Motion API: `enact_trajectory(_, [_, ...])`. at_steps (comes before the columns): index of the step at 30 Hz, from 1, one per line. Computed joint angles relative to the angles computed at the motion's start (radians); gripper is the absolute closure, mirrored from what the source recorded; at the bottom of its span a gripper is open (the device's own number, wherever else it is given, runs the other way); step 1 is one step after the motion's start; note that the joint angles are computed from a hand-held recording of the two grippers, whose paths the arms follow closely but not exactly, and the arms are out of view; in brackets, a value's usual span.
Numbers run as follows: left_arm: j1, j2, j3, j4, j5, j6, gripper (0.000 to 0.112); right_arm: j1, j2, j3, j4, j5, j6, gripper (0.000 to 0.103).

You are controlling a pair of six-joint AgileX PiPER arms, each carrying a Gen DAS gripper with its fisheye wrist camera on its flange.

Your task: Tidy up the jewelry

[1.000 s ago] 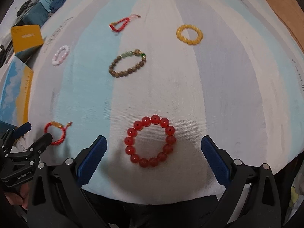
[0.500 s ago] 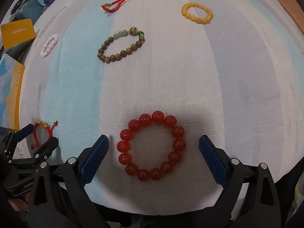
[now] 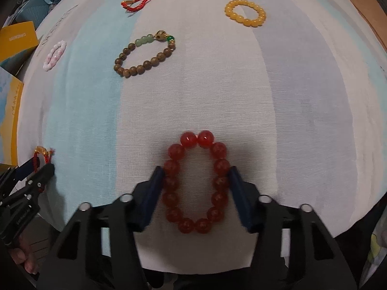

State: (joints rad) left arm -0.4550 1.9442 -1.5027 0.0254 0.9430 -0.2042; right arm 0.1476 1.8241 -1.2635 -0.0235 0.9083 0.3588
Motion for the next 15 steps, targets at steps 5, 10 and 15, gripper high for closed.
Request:
enact_trajectory(5, [0.012, -0.012, 0.011, -0.033, -0.002, 0.017, 0.079, -0.014, -0.002, -0.022, -0.002, 0.028, -0.002, 0.074])
enact_trajectory(10, [0.008, -0.035, 0.044, -0.047, -0.02, 0.023, 0.086, -0.039, -0.012, -0.021, 0.02, 0.024, -0.038, 0.076])
enact_trajectory(15, [0.01, -0.057, 0.056, -0.071, -0.017, 0.036, 0.097, -0.062, -0.065, 0.017, 0.029, 0.013, -0.054, 0.077])
